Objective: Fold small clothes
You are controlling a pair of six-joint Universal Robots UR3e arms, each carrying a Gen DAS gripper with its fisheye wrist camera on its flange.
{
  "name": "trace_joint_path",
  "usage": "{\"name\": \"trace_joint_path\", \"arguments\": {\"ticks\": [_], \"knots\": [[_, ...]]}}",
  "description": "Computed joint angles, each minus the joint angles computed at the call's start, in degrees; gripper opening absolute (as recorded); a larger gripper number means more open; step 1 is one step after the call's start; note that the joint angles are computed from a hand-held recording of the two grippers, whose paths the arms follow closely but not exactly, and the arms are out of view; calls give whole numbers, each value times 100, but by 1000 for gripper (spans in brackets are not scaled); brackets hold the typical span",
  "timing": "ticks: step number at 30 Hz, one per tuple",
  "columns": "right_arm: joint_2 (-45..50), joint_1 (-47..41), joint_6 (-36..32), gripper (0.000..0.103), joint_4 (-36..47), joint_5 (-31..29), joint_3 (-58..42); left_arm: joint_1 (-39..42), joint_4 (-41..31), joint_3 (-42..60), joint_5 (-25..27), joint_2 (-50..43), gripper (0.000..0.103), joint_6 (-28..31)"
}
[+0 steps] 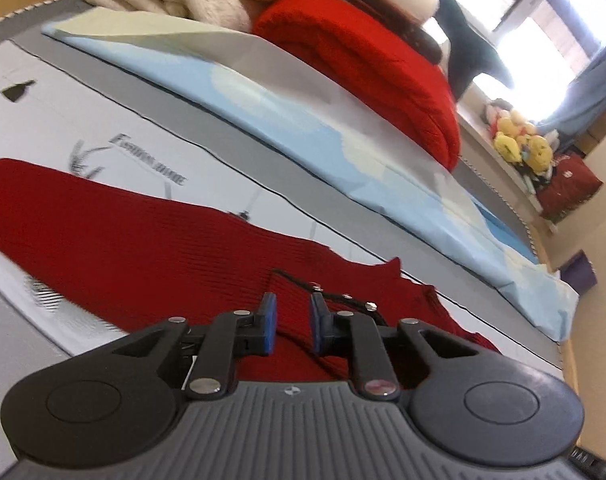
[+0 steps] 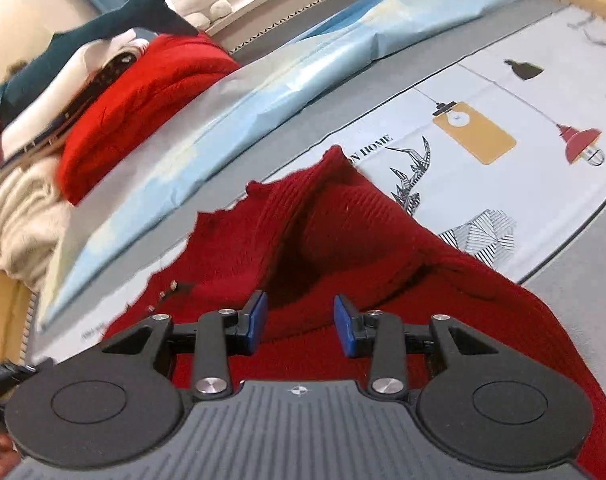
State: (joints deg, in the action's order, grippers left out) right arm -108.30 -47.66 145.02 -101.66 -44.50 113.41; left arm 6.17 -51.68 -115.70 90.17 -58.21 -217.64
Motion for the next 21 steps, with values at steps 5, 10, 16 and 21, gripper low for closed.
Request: {"name": "trace_joint_path", "arguments": {"ticks": [5, 10, 16, 21], "knots": [[618, -74, 451, 40, -217, -54, -504, -1273, 1587, 53, 213, -1397, 19, 253], [1200, -295, 1255, 40, -273, 18, -1054, -2717, 2633, 1420, 284, -3865, 20, 558], [1617, -635, 1414, 40, -32, 104, -1538, -3305, 1811, 4509, 99, -6483, 20, 1074], [1846, -812, 1366, 40, 148, 38, -1807, -2972, 234, 7384, 1762, -8015, 20, 1279]]}}
